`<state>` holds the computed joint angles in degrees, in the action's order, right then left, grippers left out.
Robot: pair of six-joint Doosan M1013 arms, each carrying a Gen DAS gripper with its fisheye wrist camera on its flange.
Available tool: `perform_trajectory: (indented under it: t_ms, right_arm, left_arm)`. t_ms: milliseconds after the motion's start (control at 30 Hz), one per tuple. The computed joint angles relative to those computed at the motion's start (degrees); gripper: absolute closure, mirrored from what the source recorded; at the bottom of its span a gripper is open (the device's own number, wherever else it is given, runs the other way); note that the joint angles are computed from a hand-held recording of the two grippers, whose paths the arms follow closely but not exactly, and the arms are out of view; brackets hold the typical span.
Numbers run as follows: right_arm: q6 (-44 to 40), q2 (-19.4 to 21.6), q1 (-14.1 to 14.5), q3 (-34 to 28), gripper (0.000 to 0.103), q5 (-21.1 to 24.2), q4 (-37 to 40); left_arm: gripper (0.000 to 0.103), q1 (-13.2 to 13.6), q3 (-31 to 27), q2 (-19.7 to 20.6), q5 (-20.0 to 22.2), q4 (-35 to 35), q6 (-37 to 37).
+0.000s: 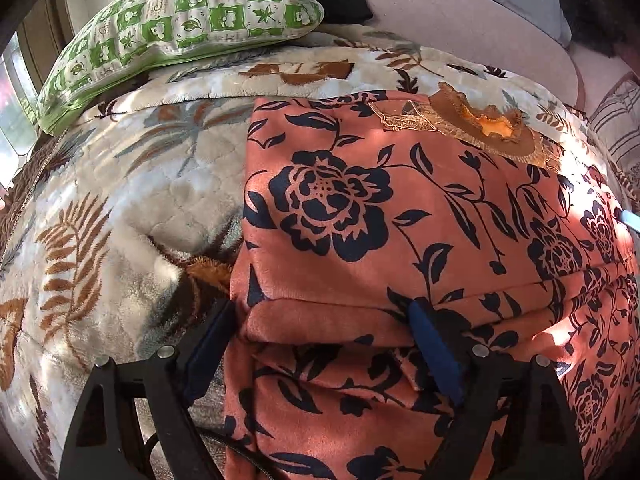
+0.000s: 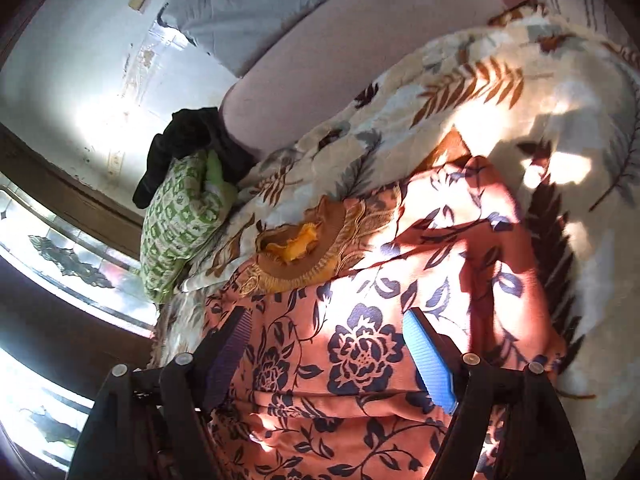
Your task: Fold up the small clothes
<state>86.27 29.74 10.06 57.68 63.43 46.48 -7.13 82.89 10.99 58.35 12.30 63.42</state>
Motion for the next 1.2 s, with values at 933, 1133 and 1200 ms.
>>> perform_trajectory:
  t_ms: [933,1133,1200]
  right_arm:
    - [10.55,0.56,-0.19,-0.39,0.016,2.62,-5.1]
    - [-1.1,-3.55,0.42,4.64,0.011,0.95,-1.71]
    - [4.18,-0.9,0.78,2.71,0.013,6.16,-7.27]
  left_arm:
    - [0.008,-0.43,4.92,-5.96,-2.98,1.64,-9.89]
    - [0.008,0.74,5.9,-7.31,-4.54,0.04,-11.33]
    - [0.009,1.41,4.54,-6.01,-1.88,-0.88,-11.92]
